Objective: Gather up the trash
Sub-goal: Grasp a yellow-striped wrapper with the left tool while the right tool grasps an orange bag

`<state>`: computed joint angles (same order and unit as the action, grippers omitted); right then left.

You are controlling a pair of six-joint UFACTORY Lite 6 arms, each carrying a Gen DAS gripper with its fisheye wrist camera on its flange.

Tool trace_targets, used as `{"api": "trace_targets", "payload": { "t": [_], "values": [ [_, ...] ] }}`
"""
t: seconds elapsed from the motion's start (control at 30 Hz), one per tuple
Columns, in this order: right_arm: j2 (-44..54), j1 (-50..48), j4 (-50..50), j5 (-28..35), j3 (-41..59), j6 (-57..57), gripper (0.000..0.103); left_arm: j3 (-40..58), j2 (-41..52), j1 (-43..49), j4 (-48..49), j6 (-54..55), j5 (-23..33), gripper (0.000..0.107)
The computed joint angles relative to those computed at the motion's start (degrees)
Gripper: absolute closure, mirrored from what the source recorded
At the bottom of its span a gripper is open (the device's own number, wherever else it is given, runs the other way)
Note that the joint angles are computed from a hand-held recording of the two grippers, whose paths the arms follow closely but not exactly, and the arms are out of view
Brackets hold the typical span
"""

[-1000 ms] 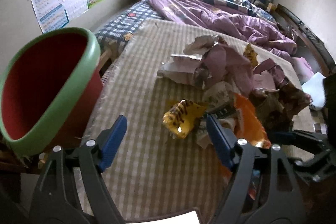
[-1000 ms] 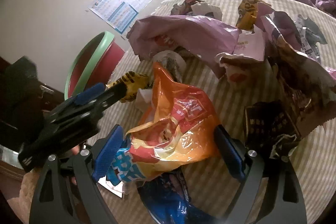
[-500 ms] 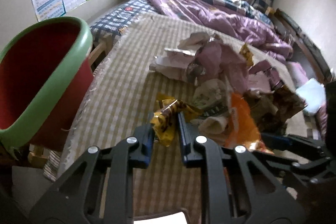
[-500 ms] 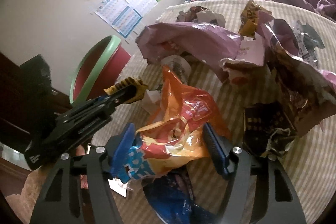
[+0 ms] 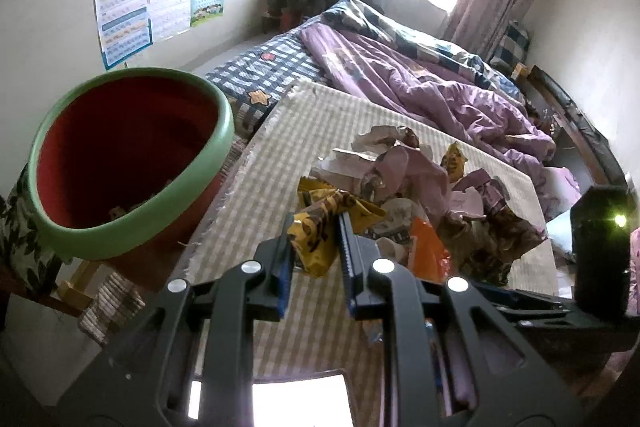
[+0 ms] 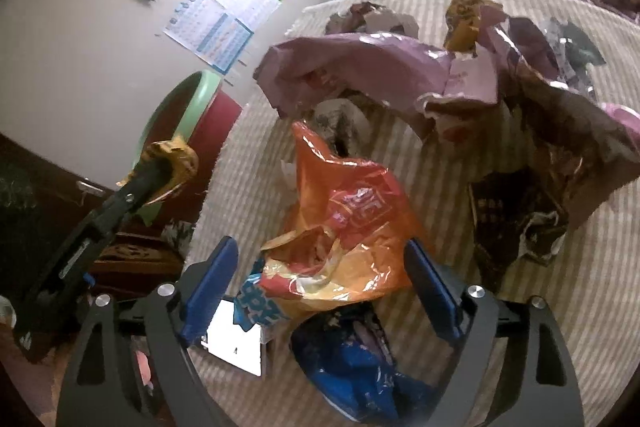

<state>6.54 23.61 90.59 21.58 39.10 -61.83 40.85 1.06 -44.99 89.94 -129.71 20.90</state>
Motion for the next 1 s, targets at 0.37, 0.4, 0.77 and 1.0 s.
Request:
{"api": "trace_targets", "payload": {
  "t": [0.37, 0.4, 0.77, 1.0],
  "values": [
    [5.59, 1.53, -2.93, -0.99, 3.92, 6.36, 0.017, -1.53, -2.17, -0.44, -0.76, 0.78, 0.37, 0.087],
    [5.3, 1.41, -3.38, -0.88, 3.8, 6.56, 0.016, -1.74, -2.63, -0.35, -1.24, 1.36, 0.43, 0.087],
    [8.01, 5.32, -6.04, -5.06, 6.93, 8.25, 0.025, -4.62, -8.4, -0.11, -3.81, 4.58, 1.96, 0.087],
    [0.2, 6.65, 3.24, -6.37, 2.97, -1.42, 0.053, -6.96, -13.84, 2.53, -6.66, 8.82, 1.78, 0.087]
  ]
}}
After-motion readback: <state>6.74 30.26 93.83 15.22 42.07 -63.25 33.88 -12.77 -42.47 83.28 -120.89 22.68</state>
